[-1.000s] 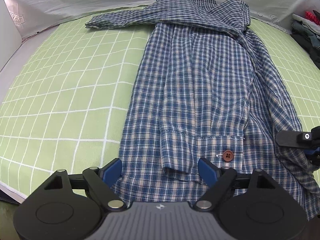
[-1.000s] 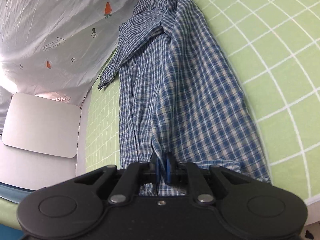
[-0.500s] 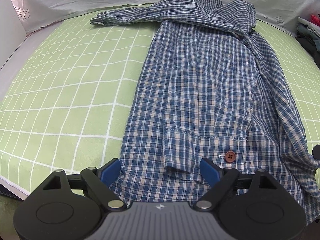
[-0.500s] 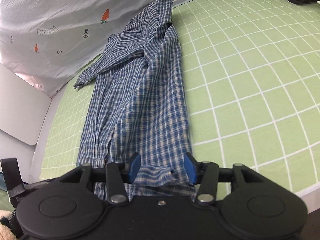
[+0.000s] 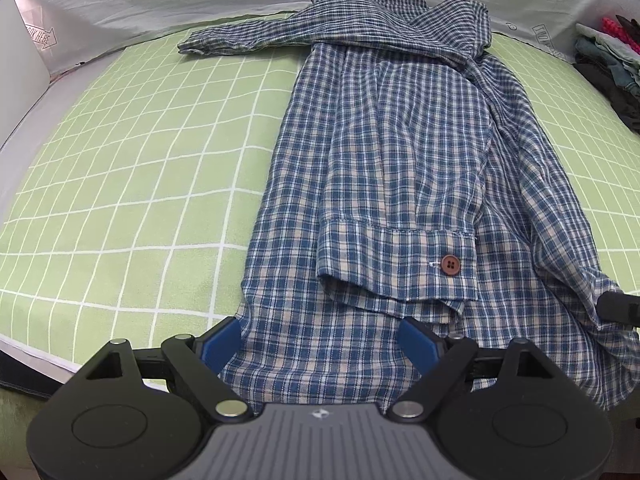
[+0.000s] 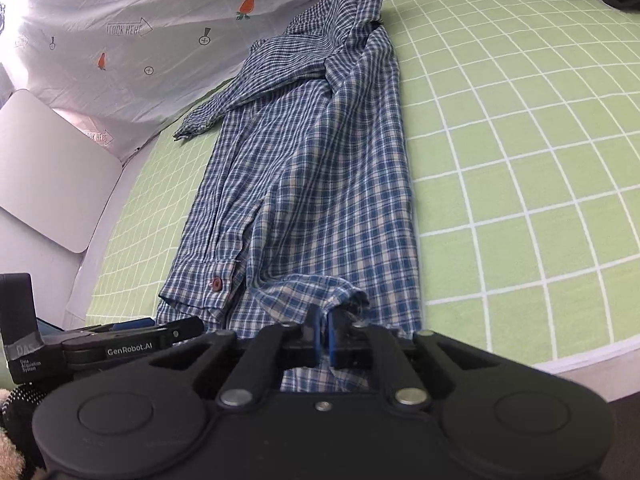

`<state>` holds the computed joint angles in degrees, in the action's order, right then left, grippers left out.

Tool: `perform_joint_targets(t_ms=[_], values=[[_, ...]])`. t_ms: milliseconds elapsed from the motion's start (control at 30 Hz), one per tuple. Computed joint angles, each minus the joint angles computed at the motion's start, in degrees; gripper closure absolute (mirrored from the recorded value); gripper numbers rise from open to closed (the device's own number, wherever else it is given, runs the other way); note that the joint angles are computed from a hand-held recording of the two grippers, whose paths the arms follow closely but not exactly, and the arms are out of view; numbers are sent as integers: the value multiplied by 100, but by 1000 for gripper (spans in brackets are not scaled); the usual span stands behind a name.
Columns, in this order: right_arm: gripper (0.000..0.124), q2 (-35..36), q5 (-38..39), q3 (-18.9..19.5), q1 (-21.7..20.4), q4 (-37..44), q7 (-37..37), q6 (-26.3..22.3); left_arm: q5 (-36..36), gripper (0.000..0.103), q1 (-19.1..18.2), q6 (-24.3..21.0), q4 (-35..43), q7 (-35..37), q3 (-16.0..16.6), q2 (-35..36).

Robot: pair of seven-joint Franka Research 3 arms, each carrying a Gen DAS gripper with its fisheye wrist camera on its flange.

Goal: Fold clothes

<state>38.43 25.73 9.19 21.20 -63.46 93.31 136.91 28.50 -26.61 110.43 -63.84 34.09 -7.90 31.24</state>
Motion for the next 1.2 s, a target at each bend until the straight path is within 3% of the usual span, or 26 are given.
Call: perform_joint_targets(t_ms=[133, 333, 633, 733, 933, 1100, 1200], values=[[122, -365, 107, 20, 137, -550, 230, 475, -18, 16, 159, 397, -800, 25, -75, -595], [122, -788, 134, 100, 391, -1197, 500, 734, -78, 16, 411, 840, -1876, 28, -251, -1365], [120, -802, -400, -130, 791, -1386, 1367, 893, -122, 16, 633, 996, -2929, -149, -445, -2137], [111, -847, -814, -219, 922, -1329, 1462, 772, -125, 16, 696, 1045, -3081, -245, -475, -2256], [99, -1177, -1328, -257, 1030, -1612, 1211, 1208, -104, 16, 745, 1174, -2932, -198, -506, -2122], [98, -1153, -1658, -381, 1109, -1501, 1317, 1430, -53, 16, 696, 1176, -2630, -64, -484, -1887], [96, -1054, -1494, -224, 953, -1301, 1080, 1416, -36, 16, 660, 1151, -2442, 11, -458, -1749]])
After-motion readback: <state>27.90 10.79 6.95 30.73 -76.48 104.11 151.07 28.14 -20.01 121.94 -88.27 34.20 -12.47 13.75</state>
